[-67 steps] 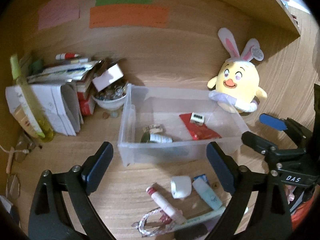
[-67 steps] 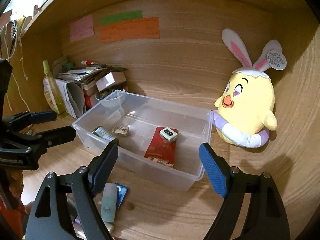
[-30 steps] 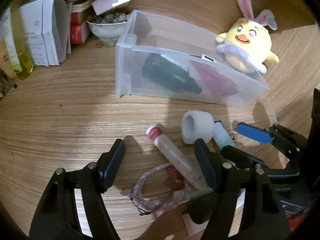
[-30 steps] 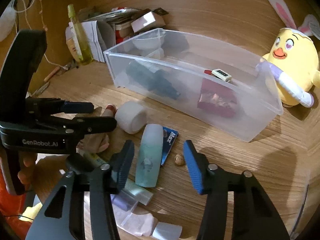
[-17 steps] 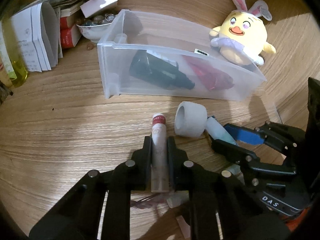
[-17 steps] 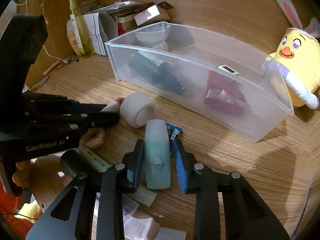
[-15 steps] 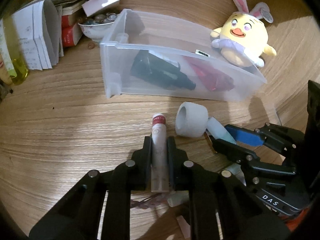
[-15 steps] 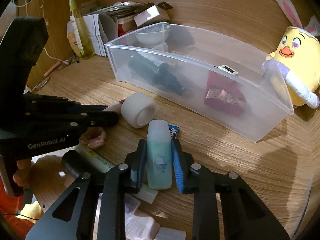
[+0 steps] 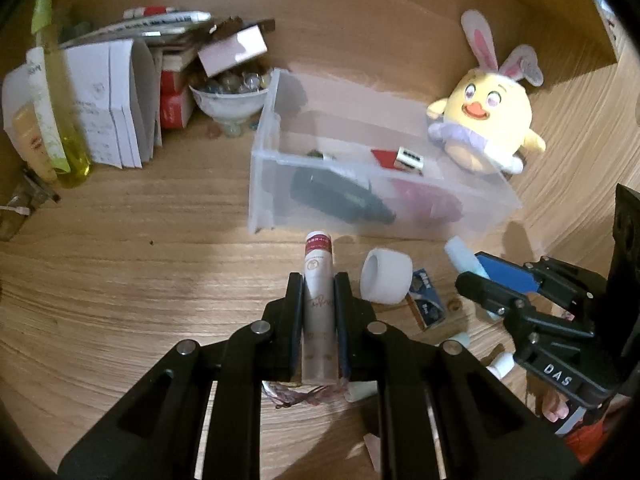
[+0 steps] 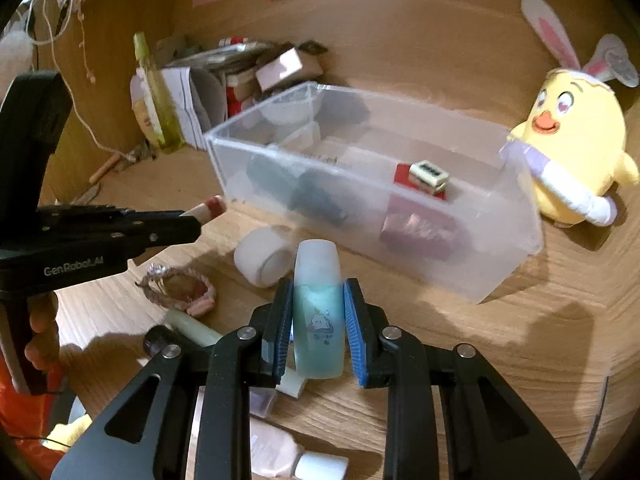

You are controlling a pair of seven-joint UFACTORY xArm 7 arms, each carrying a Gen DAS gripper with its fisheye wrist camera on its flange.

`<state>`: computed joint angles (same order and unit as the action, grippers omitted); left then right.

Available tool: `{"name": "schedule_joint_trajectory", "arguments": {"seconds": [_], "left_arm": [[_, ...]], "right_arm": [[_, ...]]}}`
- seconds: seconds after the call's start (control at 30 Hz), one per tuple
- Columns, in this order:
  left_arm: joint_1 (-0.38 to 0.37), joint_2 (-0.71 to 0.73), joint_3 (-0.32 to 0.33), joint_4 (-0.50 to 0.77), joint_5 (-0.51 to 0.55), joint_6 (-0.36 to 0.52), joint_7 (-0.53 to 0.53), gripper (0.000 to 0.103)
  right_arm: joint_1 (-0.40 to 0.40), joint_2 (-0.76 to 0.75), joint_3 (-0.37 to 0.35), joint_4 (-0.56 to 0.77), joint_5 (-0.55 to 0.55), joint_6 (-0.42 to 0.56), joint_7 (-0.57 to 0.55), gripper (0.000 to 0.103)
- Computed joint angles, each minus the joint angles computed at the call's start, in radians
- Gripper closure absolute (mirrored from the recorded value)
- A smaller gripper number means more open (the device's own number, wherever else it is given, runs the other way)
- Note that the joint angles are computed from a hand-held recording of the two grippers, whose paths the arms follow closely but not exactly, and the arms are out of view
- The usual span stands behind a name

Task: Organize objects
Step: 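Grasp the light blue bottle with the right tool while the left grasps the pink-capped tube, then carry the blue bottle and pink-capped tube over the clear bin and lower them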

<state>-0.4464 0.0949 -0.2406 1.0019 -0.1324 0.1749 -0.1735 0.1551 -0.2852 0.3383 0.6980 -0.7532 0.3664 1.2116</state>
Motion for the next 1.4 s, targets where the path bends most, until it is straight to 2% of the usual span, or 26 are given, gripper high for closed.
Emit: {"name": "schedule_joint_trajectory", "arguments": {"seconds": [0.47,0.7,1.2,1.4], "left_arm": [[-0.005,-0.049,0.004,0.000,0.001,-0.068,-0.027,0.089],[-0.016,-0.028,0.023,0.047,0.105,-0.087,-0.115,0.089],[-0.041,0.070,0.062,0.221,0.242,-0.039,-0.206,0.089],[-0.047,0.118,0.074,0.289,0.255,-0.001,-0.211,0.089]], "right_arm": [[-0.092,-0.138,0.040,-0.029,-0.014,-0.023,0.039,0.080],[-0.174,-0.173,0.078,-0.020,-0.031,-0.039,0.046,0.080],[-0.288,-0.178,0.106,0.029,-0.082,-0.049,0.036,0.080],[-0.299,-0.147,0.092,0.067,-0.121,-0.037,0.038,0.080]]}}
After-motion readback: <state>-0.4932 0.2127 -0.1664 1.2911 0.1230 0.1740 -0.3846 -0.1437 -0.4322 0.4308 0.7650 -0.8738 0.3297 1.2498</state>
